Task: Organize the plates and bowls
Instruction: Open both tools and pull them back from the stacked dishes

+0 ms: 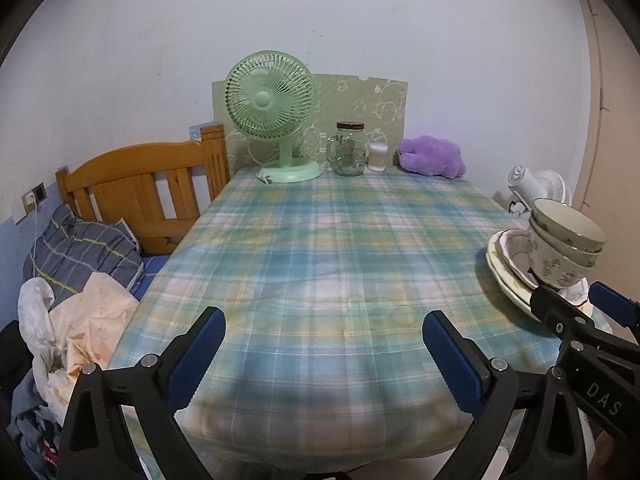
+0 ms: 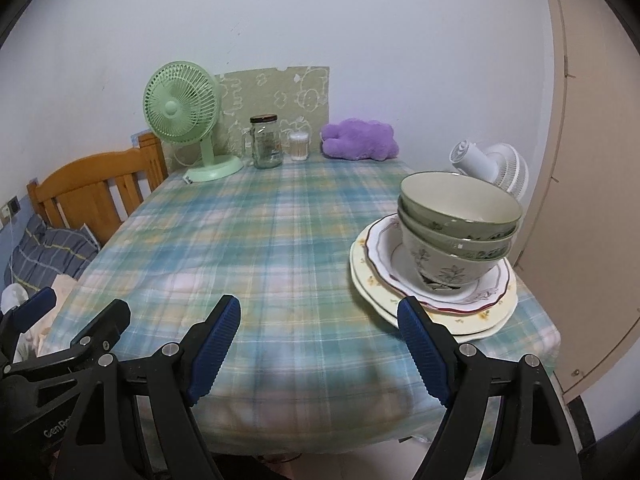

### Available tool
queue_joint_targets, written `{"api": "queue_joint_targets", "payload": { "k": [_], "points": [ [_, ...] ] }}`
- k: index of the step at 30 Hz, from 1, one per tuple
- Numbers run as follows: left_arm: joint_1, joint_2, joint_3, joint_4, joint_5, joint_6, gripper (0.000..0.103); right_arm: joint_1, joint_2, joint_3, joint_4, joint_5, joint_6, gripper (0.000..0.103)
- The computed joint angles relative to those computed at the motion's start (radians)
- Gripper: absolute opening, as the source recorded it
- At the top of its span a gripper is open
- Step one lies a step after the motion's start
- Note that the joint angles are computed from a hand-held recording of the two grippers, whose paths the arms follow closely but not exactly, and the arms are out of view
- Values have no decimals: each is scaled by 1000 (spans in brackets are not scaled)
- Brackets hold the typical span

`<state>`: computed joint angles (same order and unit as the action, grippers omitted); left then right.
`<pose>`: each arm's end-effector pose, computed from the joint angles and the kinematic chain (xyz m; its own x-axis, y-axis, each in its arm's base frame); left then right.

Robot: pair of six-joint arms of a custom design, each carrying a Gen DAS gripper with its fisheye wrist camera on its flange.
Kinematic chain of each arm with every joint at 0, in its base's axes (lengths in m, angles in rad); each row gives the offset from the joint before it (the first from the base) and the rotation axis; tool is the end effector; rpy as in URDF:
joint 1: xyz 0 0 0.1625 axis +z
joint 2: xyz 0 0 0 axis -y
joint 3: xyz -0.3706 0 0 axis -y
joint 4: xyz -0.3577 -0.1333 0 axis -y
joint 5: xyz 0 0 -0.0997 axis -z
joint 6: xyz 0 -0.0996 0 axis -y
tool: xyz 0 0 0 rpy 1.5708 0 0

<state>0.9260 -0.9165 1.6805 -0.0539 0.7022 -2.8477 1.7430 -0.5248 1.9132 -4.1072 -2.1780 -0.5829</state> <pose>-0.1137 -0.4996 0.0916 -0.7136 0.0797 -0.6960 0.6254 0.5202 -0.5816 0.1612 -0.4806 0.0538 -0.7112 0.0880 0.6974 -0.5531 0.5422 -0.6325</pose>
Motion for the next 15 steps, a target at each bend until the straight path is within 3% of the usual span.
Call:
{"api": "queue_joint_targets", "payload": {
  "k": [15],
  "points": [
    [-20, -12, 13, 1, -1, -23, 103, 16, -20, 21, -37, -33, -22, 85]
  ]
}}
